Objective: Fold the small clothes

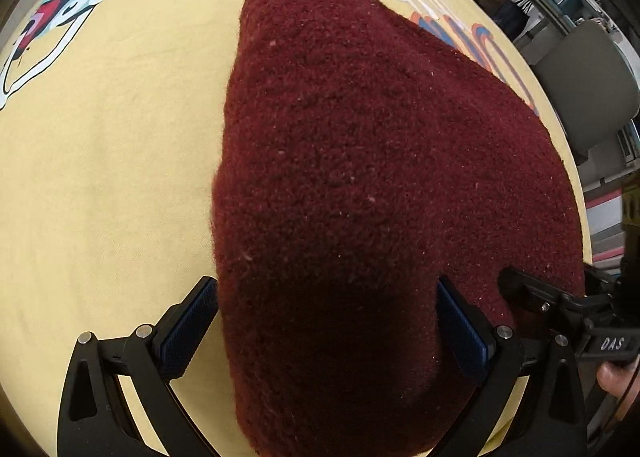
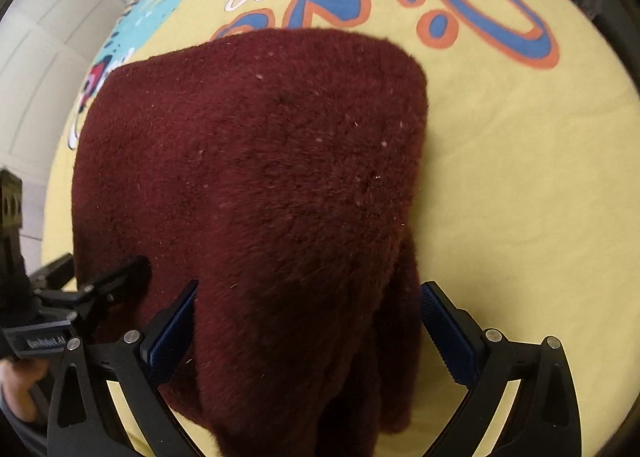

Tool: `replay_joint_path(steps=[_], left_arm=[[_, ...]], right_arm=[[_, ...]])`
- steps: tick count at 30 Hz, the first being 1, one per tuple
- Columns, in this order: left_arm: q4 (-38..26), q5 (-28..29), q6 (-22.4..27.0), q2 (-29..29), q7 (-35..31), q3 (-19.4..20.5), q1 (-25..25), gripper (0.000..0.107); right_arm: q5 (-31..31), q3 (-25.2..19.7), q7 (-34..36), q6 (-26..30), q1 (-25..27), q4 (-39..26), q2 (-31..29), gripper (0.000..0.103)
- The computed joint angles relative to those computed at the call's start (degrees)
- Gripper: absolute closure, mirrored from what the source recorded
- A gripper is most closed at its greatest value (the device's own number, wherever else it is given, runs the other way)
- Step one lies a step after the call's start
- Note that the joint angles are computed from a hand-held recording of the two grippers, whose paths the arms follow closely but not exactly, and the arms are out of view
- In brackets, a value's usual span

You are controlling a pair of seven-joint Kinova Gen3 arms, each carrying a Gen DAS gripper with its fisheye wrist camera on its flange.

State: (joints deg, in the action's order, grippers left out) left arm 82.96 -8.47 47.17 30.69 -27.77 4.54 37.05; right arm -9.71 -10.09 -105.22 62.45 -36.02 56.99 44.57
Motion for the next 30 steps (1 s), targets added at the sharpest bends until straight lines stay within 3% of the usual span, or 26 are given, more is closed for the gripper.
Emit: replay_joint_path(steps=[4, 6, 7, 14, 19, 23, 30], left_arm=[[0.28, 0.98, -0.64, -0.11, -2.09, 0.82, -1.29, 0.005], [0.35, 1.1, -1.22, -0.23, -3.37, 1.06, -1.54, 0.013], [0.47, 1.5, -1.84, -0.3, -3.98, 1.34, -1.83, 0.022], [-1.2, 2.3, -0.25, -0.28, -7.28, 1.68, -1.81, 0.043], [-0.26, 2.55, -1.38, -1.82, -8.56, 1.67, -1.92, 0.057], [1.36, 2.83, -3.19, -4.85, -10.59, 2.12, -2.67, 0.062], [6.34, 0.15, -3.65, -13.97, -10.71, 2.24, -2.65, 0.062]], right_arm=[[-4.81, -2.14, 0.06, -2.49, 3.38, 2.73, 0.3, 0.001], [-6.33, -3.1, 1.29, -3.42, 4.44, 3.48, 0.25, 0.01], [-7.21, -3.7, 2.23, -4.05, 5.05, 3.94, 0.18, 0.013], [-9.24, -3.81, 3.31, -3.28, 5.47, 3.36, 0.41, 0.028], [-8.94, -2.93, 2.07, -4.53, 4.46, 4.05, -0.76, 0.046], [-6.8, -2.05, 0.82, -4.04, 2.75, 3.38, -2.64, 0.057], [-4.32, -1.78, -1.0, -3.39, -0.3, 0.12, -5.36, 0.06]])
